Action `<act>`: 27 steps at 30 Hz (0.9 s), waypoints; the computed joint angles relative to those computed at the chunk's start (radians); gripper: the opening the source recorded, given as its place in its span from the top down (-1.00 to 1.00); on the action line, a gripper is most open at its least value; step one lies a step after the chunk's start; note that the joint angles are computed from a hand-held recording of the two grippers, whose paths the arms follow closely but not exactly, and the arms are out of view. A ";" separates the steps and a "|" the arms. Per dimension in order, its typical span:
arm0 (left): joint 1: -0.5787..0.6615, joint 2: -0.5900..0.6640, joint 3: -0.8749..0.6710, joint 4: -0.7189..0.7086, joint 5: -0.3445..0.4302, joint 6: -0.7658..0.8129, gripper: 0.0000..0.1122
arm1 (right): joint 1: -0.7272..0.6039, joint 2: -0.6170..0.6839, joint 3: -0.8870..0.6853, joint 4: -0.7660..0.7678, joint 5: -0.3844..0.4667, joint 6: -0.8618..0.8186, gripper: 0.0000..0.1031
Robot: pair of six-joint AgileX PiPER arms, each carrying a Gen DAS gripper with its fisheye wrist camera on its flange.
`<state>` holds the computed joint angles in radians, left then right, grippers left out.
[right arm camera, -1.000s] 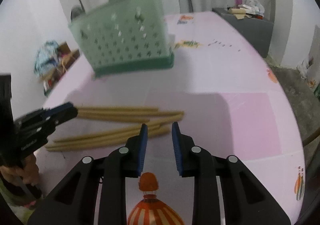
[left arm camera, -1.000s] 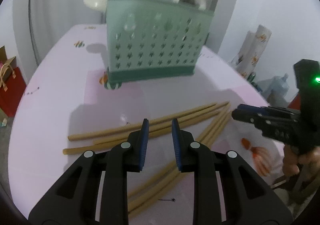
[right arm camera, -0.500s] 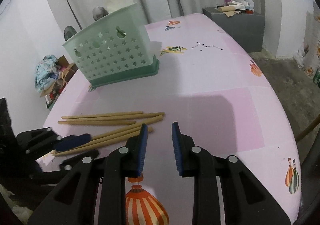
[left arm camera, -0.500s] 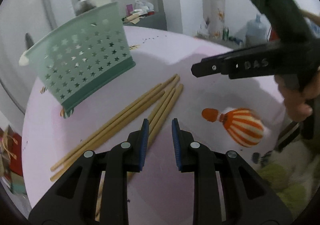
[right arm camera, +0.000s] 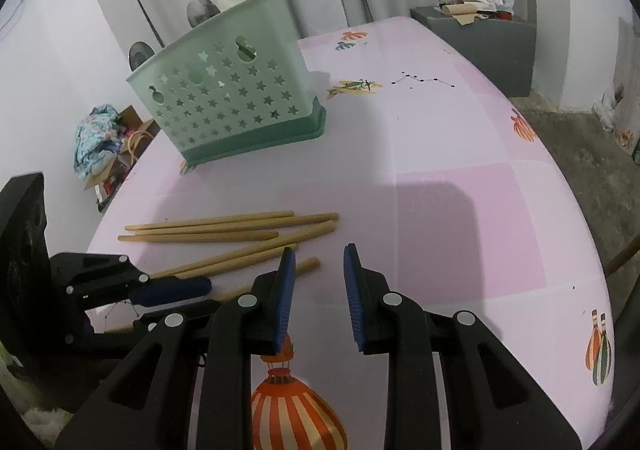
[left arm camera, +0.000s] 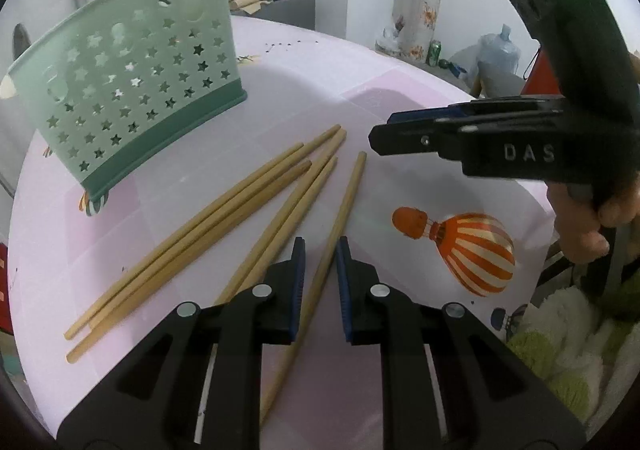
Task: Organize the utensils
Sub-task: 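Close the left gripper on one wooden chopstick and lift it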
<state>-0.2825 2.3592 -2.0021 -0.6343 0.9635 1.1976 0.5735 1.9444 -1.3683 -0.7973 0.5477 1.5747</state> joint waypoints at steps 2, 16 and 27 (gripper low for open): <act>-0.008 0.037 -0.082 0.034 0.054 -0.042 0.74 | 0.000 0.000 0.000 0.001 0.003 0.002 0.52; 0.032 0.070 -0.189 -0.028 0.166 -0.178 0.92 | 0.015 -0.049 0.044 -0.084 0.021 0.097 0.52; 0.273 0.048 -0.189 -0.424 0.194 -0.303 0.92 | 0.006 -0.035 0.013 -0.017 -0.059 0.005 0.52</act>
